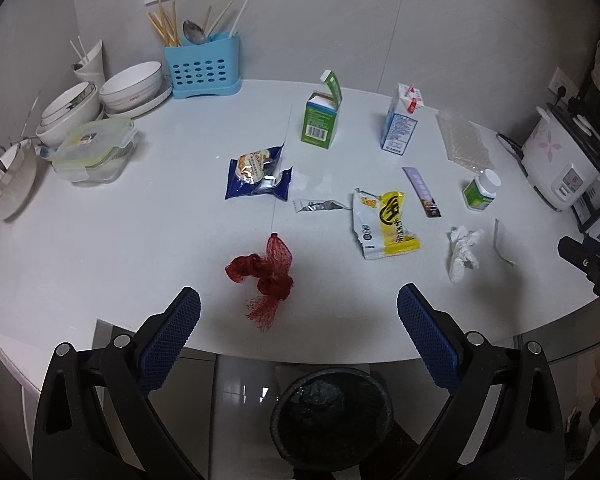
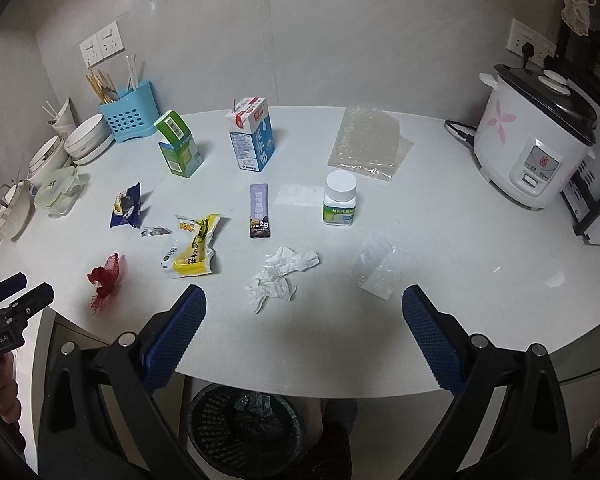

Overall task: Collect trash
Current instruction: 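Grasp the red mesh net with the left tool while the right tool grasps the white pill bottle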

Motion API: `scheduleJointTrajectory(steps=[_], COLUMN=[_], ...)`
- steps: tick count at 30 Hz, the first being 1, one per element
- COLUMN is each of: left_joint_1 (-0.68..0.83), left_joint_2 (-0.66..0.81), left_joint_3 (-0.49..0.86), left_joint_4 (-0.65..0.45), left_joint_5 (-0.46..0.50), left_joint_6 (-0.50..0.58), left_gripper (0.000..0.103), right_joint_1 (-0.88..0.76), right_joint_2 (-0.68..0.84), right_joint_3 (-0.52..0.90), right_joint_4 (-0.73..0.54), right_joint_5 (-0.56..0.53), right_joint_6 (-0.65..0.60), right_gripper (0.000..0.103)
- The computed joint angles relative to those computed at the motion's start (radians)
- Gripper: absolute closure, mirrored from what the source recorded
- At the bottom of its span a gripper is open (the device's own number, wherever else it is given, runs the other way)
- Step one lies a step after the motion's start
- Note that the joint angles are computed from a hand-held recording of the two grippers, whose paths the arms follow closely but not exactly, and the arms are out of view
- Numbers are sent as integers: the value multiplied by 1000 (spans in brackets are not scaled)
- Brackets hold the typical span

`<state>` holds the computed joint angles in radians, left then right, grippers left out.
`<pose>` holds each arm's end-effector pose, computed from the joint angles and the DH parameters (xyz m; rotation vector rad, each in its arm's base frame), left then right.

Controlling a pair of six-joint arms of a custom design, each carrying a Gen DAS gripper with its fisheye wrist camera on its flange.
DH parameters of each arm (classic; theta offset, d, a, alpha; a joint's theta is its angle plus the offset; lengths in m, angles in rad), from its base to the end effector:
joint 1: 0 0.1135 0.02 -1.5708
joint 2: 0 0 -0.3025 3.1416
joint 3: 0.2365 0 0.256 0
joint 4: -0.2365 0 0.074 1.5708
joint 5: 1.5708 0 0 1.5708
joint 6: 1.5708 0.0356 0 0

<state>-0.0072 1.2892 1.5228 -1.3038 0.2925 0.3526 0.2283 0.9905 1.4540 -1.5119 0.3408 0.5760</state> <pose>0.2160 -0.0118 0.4252 0.5591 2.5295 -0.2619 0.1036 0.0119 0.4382 0.5521 2.4712 -0.1359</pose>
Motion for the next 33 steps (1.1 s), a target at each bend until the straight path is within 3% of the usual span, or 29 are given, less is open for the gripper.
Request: scheduleJointTrajectory(steps=[3, 9, 15, 21, 28, 30, 33], left_joint_1=[-16, -57, -98, -126, -129, -142, -158], left_joint_2=[32, 107, 189, 236, 263, 258, 260], left_joint_3=[-50, -133, -156, -174, -195, -203, -192], left_joint_4=[63, 178, 264, 307, 328, 340, 337], left_joint_5=[-36, -77, -143, -195, -234, -264, -280], left_joint_6=[-36, -97, -158, -188, -234, -243, -261], left_gripper=[7, 9, 10, 13, 30, 37, 57], right_joint_1=[-202, -437, -557, -571, -589, -599, -612], right_joint_2=[14, 94, 208, 290, 348, 363, 389], right_joint_3=[-82, -193, -238, -239, -227, -222, -210], right_joint_4=[124, 305, 437, 496, 523, 524, 515], right_joint_5=[-129, -251, -307, -320, -343, -355, -365], right_joint_6=[-179, -362, -433, -447, -469, -483, -507], right_gripper=[11, 14, 19, 25, 36, 46, 62])
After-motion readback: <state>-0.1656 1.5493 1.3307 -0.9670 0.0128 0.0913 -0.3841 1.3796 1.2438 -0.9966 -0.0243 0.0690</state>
